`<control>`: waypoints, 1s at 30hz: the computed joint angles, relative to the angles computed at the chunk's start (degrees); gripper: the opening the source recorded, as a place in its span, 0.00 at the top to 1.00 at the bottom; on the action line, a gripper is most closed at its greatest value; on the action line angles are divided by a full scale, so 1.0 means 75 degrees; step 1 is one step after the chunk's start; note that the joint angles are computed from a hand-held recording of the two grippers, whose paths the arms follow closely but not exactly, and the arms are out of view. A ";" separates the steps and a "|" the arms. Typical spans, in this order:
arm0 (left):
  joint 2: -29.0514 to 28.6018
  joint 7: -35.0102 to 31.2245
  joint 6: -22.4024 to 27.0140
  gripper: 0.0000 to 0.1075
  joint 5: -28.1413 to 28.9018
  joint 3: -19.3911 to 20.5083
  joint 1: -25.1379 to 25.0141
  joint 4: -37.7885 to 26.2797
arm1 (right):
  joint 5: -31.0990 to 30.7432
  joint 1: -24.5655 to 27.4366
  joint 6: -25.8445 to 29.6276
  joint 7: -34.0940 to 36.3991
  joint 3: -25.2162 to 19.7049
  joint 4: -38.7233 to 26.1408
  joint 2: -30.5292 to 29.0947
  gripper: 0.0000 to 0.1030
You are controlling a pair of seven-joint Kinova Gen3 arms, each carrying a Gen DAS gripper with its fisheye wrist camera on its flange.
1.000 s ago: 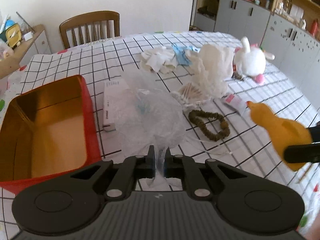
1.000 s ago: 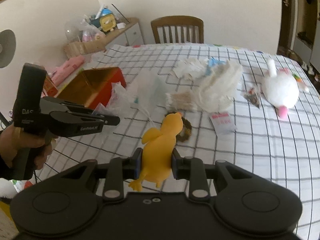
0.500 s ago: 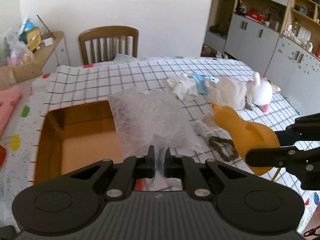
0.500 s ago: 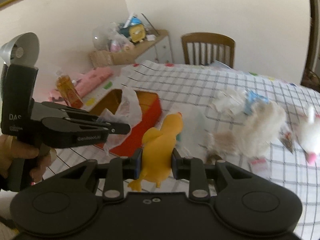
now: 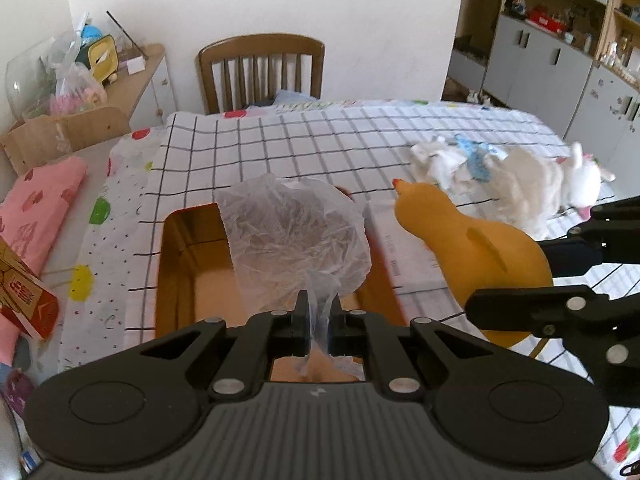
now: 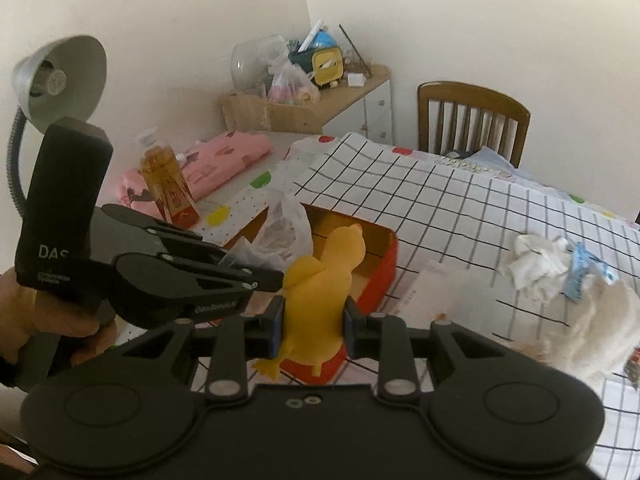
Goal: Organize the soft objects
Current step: 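Carry the bag and chicken with both tools into the red tin box, then open both tools to release the bag and chicken in the tin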
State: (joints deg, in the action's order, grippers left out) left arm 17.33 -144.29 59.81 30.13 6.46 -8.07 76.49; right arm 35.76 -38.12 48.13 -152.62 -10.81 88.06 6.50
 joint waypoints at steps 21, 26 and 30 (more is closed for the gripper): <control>0.2270 0.0589 0.1695 0.94 -0.1778 0.0167 0.0543 -0.2876 | -0.1345 -0.0373 0.1760 0.2024 0.1042 -0.2802 0.2635 0.73; 0.2442 0.0690 0.1848 0.93 -0.1906 0.0131 0.0604 -0.3059 | -0.1492 -0.0426 0.1830 0.2205 0.1158 -0.2959 0.2809 0.73; 0.2510 0.0758 0.1914 0.93 -0.1873 0.0161 0.0566 -0.3135 | -0.1610 -0.0403 0.1803 0.2362 0.1178 -0.2979 0.2854 0.72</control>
State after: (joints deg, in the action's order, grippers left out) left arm 36.16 -138.61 74.17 16.08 7.66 -3.83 52.98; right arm 23.68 -41.14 61.66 -134.90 -1.97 65.72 27.90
